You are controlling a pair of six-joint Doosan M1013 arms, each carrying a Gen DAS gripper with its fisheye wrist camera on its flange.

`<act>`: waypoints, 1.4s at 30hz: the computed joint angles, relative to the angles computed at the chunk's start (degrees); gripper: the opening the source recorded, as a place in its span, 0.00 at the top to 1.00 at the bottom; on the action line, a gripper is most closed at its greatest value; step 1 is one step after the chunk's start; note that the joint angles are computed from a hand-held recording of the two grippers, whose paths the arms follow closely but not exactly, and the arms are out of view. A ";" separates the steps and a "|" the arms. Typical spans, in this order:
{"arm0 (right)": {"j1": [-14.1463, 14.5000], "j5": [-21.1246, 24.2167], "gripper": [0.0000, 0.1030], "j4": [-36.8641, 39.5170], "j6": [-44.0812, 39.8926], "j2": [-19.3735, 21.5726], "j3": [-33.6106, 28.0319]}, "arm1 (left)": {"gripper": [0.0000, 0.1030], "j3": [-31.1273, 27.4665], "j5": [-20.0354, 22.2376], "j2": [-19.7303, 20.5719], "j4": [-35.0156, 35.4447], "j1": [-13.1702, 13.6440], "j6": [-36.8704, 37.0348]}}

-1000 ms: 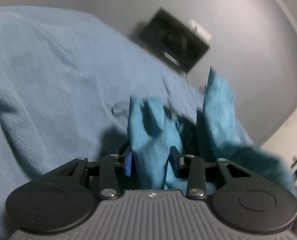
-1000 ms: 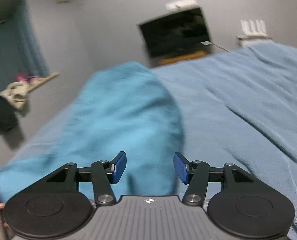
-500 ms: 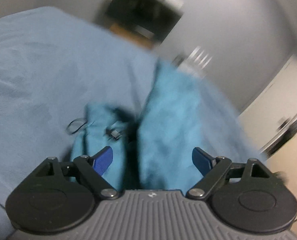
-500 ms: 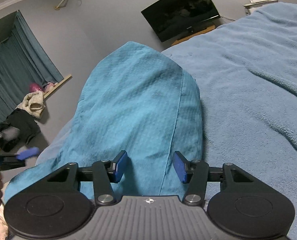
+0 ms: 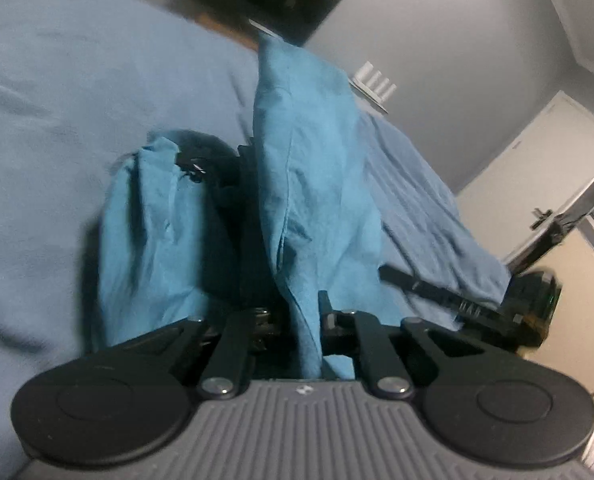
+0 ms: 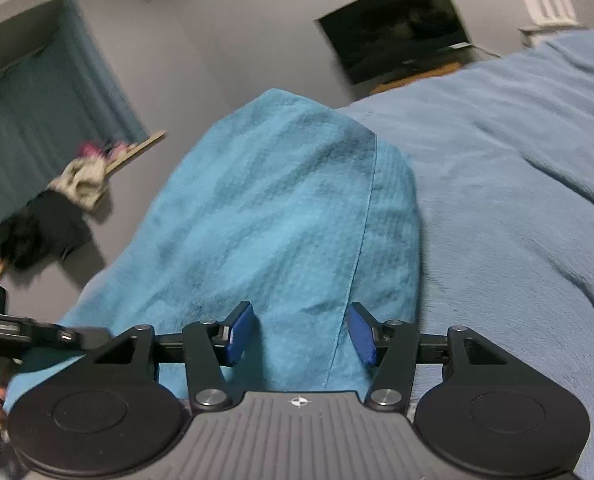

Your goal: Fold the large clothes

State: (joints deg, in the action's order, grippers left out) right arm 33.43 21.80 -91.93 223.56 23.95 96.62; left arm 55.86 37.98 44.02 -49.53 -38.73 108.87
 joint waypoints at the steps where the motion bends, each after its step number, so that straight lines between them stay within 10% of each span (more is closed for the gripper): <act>1: 0.31 1.05 0.46 -1.26 -1.49 0.11 -0.30 | 0.96 3.12 -2.67 -1.57 0.36 -0.15 -0.47; 14: 1.01 15.05 0.49 5.96 -43.46 9.29 -15.43 | 0.92 6.90 -8.81 -3.02 24.92 -2.93 -18.70; 23: -1.36 20.85 0.52 23.43 -61.71 15.67 -25.11 | 0.89 7.25 -8.61 -3.31 20.93 -2.20 -18.57; 30: -1.80 13.01 0.54 15.72 -47.24 13.56 -22.99 | 0.89 7.59 -8.40 -3.94 24.74 -2.95 -19.96; 36: -4.10 11.84 0.55 38.10 -59.12 15.91 -29.70 | 0.89 7.92 -8.69 -4.25 25.94 -3.49 -22.03; 39: -5.82 5.96 0.67 29.60 -42.32 13.45 -25.67 | 0.89 7.73 -8.41 -4.27 25.84 -3.57 -22.00; 42: -6.09 9.13 0.58 17.53 -29.87 10.97 -21.26 | 0.89 7.47 -8.15 -4.10 25.52 -3.53 -21.94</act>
State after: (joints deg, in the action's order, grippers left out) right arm 27.34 30.93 -74.40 193.69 34.93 75.36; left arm 63.32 29.83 39.93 -24.01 -42.26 86.93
